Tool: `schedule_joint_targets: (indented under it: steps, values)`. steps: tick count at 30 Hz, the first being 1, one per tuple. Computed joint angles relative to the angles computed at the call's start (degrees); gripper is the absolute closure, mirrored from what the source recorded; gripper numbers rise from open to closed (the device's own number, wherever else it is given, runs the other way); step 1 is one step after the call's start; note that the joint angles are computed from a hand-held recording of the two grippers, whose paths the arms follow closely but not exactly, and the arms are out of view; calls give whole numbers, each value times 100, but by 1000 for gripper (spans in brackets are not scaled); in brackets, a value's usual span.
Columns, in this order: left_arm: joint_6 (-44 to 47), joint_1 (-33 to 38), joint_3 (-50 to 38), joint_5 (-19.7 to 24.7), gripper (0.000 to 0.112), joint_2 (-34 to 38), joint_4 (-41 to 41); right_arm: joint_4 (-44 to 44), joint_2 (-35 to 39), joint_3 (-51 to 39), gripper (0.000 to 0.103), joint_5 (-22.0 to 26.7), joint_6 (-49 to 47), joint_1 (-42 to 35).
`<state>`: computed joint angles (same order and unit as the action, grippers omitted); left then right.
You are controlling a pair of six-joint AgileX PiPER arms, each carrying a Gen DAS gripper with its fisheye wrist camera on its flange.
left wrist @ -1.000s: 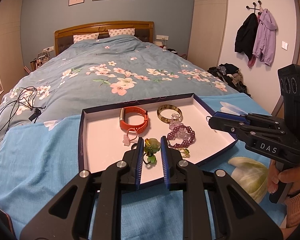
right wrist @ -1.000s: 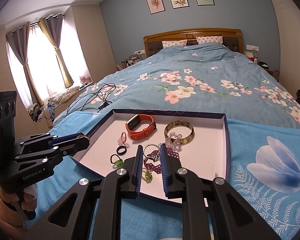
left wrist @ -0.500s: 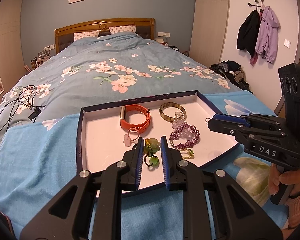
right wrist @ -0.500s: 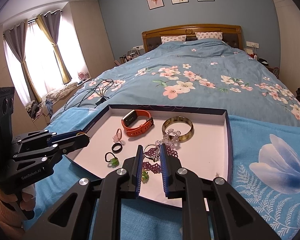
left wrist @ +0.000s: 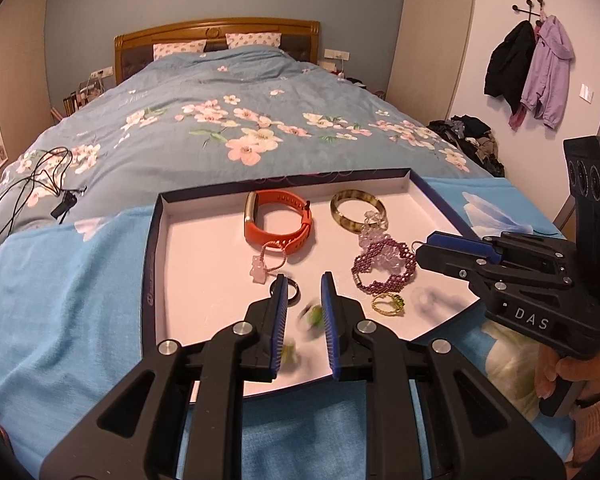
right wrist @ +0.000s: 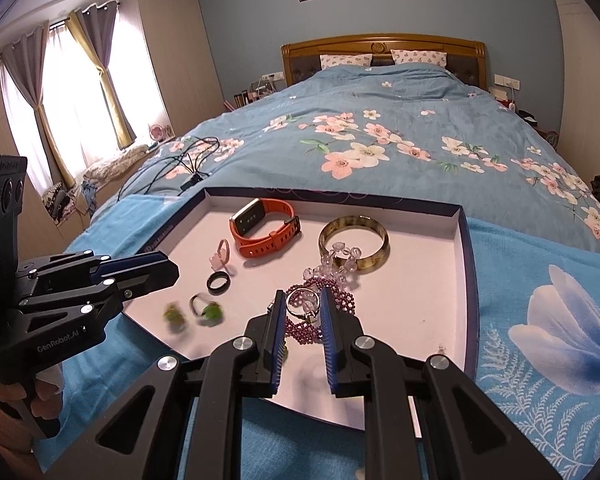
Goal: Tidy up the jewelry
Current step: 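Lower the rings into the box and open both tools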
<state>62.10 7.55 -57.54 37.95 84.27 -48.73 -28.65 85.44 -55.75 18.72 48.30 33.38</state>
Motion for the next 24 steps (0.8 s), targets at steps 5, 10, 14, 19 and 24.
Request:
schedule_joint_targets:
  steps: [5,10,14,19,24]
  values:
    - [-111,-60,-48,-30,95,127,85,72,149,-84,88,75,-97,-21]
    - [-238,-151,-80,-73,94,216,212,95,215,-116,88,115,-108,-21]
    - [-246,-182,-45,-118,91,217,212,-111,298,-170,82,199,122,29]
    - [-160,-174,37,-153,84,180,129,-140,265,-125,80,157,184,20]
    - [-5,-85,160,-120,71,37,-39,-530,53,34,71,146,626,98]
